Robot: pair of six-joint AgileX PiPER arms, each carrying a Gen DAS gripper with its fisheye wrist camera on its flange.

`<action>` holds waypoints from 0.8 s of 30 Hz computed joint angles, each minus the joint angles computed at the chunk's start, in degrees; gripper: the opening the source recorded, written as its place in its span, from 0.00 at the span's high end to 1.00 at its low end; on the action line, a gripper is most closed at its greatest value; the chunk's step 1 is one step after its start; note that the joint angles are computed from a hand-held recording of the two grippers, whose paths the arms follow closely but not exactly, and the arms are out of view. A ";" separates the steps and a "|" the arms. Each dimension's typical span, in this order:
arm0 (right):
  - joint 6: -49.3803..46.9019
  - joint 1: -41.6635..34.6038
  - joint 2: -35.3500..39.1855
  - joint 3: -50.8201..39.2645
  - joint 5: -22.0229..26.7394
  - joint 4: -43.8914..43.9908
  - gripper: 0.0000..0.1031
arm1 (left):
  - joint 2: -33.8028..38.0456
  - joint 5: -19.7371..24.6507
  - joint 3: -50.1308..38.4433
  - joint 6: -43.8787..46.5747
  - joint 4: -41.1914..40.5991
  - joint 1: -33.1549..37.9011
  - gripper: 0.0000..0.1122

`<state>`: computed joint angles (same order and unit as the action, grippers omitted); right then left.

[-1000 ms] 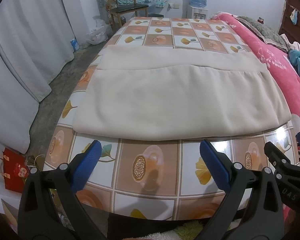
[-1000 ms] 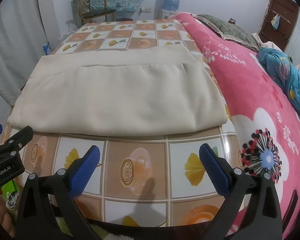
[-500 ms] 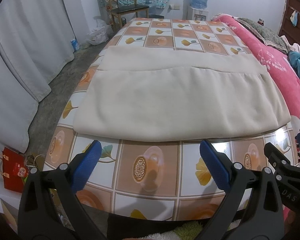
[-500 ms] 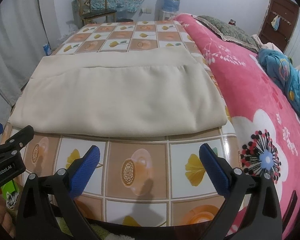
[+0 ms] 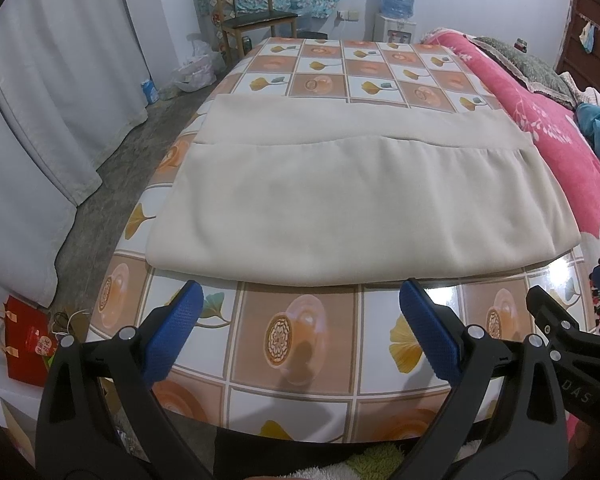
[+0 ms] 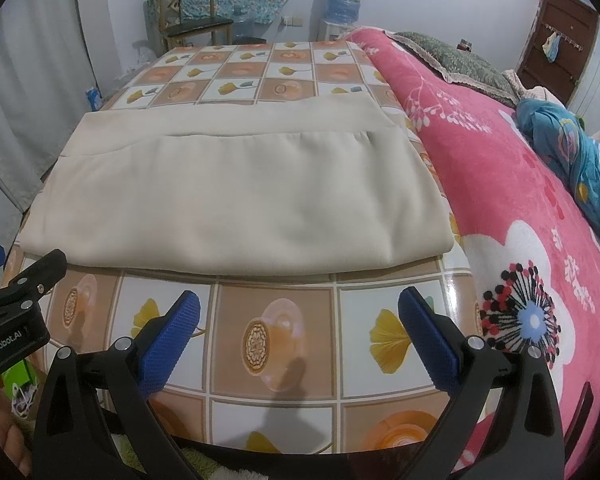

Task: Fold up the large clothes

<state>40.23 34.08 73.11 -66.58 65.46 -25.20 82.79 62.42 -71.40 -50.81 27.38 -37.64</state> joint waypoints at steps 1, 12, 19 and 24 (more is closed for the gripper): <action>-0.40 -0.31 0.10 -0.19 -0.06 0.13 0.06 | 0.06 0.01 -0.11 -0.02 0.03 -0.02 0.15; -0.48 -0.22 0.31 -0.58 0.27 0.09 0.06 | 0.38 0.36 -1.08 0.29 -0.08 0.11 0.15; -0.69 -0.27 0.31 -0.43 0.10 0.02 0.06 | 0.34 0.28 -1.09 0.49 -0.18 0.33 0.15; -0.84 -0.36 0.29 -0.42 0.03 0.13 0.06 | 0.45 0.37 -1.43 0.72 -0.24 0.51 0.15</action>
